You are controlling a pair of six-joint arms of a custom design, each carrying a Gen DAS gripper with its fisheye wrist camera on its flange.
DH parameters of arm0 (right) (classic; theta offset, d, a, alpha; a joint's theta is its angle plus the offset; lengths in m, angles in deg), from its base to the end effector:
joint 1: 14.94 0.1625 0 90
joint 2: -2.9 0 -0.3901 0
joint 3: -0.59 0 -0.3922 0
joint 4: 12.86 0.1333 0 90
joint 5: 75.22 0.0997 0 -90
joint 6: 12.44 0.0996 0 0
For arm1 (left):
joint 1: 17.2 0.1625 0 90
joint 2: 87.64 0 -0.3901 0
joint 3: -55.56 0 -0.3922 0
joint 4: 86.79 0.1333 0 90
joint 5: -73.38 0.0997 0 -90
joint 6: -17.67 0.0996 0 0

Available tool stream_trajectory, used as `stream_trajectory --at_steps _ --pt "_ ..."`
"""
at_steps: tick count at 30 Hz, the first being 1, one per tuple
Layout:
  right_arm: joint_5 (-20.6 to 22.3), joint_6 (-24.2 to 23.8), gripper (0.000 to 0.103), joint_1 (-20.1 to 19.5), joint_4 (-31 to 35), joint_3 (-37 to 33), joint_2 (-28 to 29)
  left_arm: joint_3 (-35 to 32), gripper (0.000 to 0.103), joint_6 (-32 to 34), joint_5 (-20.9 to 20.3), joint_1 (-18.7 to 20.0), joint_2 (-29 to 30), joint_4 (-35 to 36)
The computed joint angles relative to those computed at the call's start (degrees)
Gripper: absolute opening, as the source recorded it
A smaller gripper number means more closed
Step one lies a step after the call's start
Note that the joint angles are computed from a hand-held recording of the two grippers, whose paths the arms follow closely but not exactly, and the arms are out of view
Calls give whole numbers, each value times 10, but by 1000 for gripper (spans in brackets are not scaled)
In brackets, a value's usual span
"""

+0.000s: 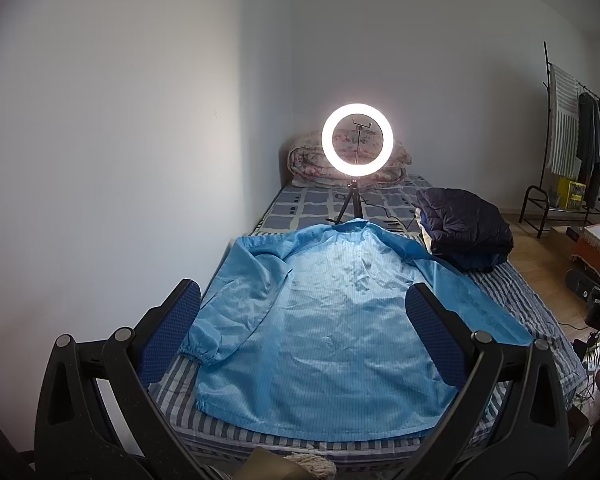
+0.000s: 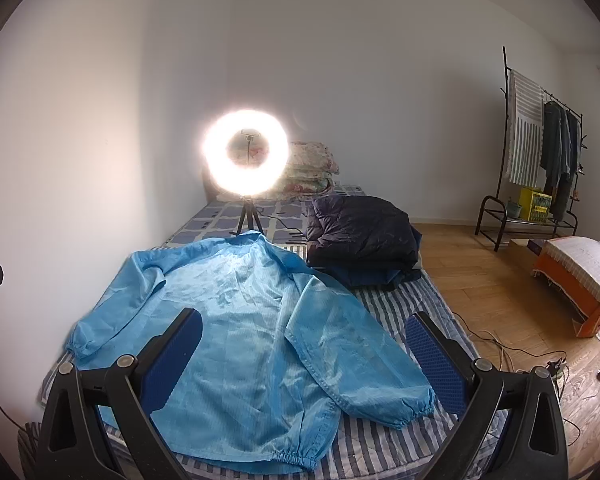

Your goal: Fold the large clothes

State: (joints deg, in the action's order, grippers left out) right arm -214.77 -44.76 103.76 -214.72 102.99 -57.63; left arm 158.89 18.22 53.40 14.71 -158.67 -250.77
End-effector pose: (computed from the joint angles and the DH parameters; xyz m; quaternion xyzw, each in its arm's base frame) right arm 0.3284 -0.4801 0.3119 0.1706 -0.7628 0.5096 0.3596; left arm -0.3515 -0.4862 0.3627 0.1969 0.7674 -0.5135 0.3298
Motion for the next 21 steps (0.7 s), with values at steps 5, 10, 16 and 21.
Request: stream_trajectory --at_steps 5,10,16,21 --pt "1 4 103 0 5 1 -2 -5 103 -5 -3 -1 -1 11" --pt "3 8 103 -1 10 1 -3 -10 103 -3 -6 1 -1 12" --pt "7 9 103 -4 7 6 -5 -15 103 -10 -7 0 2 22" --pt "10 10 103 -6 5 9 -6 -15 103 -7 -7 0 2 17"
